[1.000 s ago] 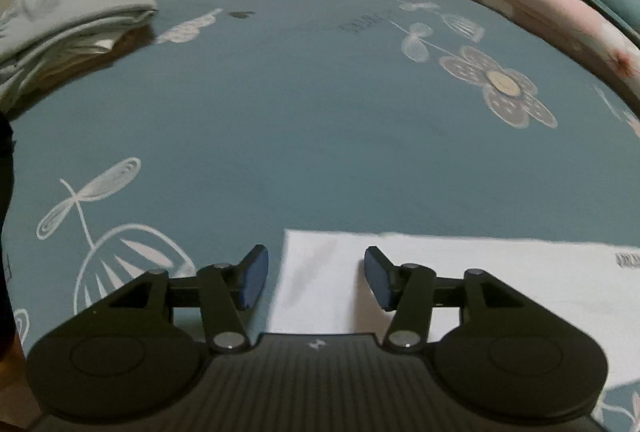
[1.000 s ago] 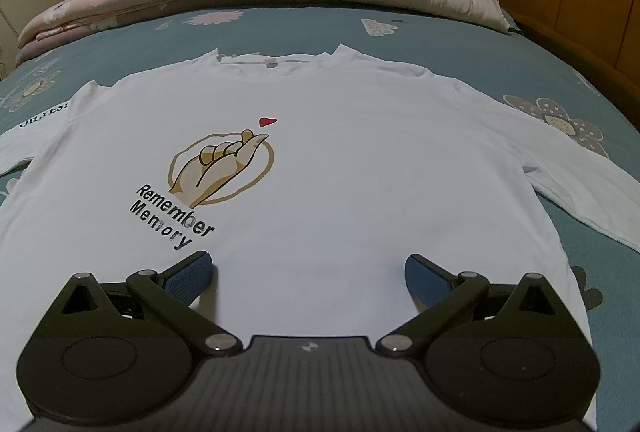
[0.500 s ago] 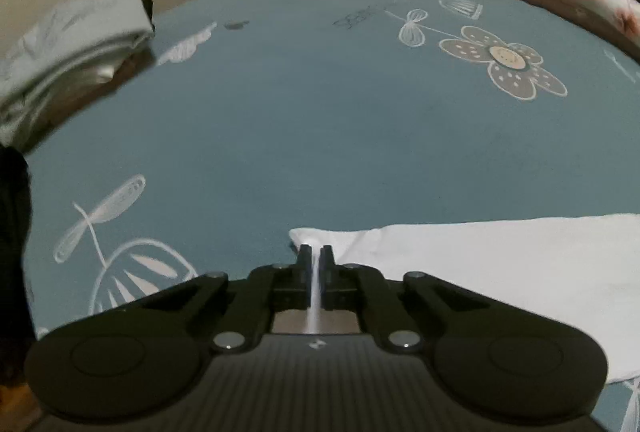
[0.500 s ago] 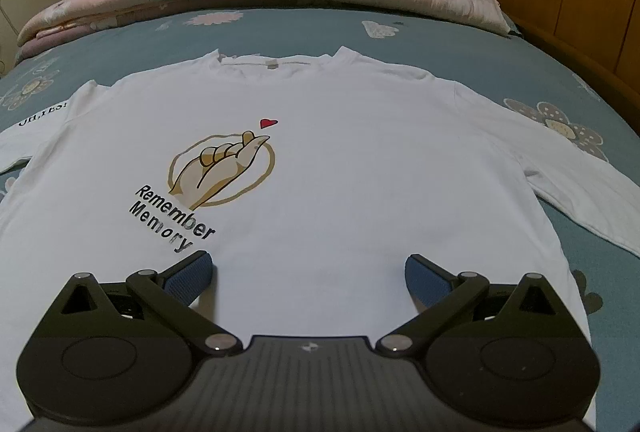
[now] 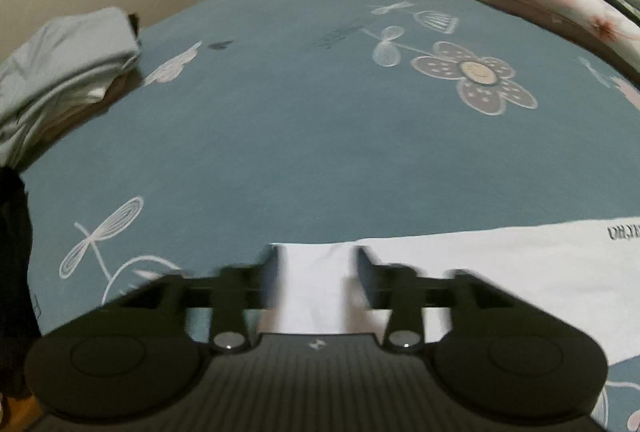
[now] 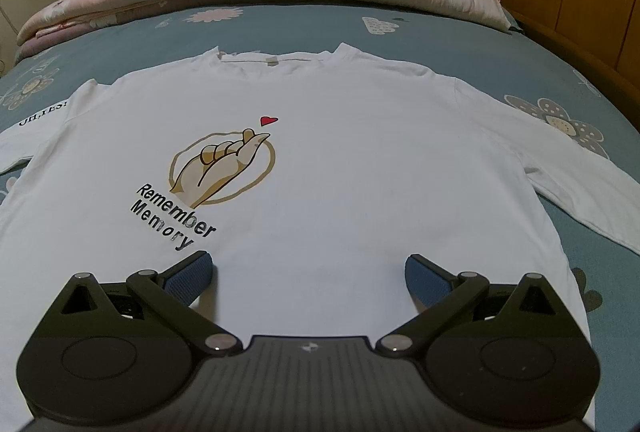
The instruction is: Fold clothes
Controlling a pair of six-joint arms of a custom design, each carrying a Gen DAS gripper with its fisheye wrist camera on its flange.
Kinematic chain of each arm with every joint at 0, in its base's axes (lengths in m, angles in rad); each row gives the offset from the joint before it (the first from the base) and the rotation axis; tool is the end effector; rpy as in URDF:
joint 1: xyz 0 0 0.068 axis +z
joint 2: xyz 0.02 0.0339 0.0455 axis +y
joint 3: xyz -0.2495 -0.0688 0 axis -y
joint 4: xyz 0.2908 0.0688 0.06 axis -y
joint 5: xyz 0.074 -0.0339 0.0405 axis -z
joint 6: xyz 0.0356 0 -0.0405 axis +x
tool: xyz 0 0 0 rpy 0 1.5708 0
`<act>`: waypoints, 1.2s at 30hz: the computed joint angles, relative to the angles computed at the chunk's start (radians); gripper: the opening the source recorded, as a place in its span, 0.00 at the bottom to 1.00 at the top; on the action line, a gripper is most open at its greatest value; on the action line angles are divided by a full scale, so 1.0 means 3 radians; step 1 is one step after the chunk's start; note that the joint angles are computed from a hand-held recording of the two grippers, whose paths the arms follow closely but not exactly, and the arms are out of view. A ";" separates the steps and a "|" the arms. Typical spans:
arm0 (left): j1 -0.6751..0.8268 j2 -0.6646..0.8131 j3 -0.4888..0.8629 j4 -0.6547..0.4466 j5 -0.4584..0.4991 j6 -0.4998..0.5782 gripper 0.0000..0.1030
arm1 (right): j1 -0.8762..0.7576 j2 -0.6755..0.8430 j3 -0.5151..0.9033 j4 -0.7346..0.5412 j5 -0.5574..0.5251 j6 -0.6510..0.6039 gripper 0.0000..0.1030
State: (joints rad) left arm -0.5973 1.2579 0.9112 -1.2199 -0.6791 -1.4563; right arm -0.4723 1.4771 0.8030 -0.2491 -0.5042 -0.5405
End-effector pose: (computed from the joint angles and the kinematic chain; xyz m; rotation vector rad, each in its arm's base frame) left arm 0.2090 -0.1151 0.2068 -1.0513 2.2908 0.4563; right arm 0.2970 -0.1324 0.1434 -0.2819 2.3315 0.1462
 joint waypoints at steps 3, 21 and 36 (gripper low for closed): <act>-0.0038 0.0035 0.0015 0.0021 0.0079 -0.0107 0.57 | -0.0003 0.0006 0.0008 -0.0010 -0.0006 -0.0003 1.00; 0.0105 -0.0676 -0.0636 0.0442 0.0259 0.0068 0.48 | -0.0007 0.0020 0.0041 -0.0060 -0.0009 -0.0031 1.00; 0.0271 -0.2216 -0.1533 0.0898 0.0746 0.0354 0.39 | -0.0009 0.0027 0.0015 0.0008 -0.0019 -0.0035 1.00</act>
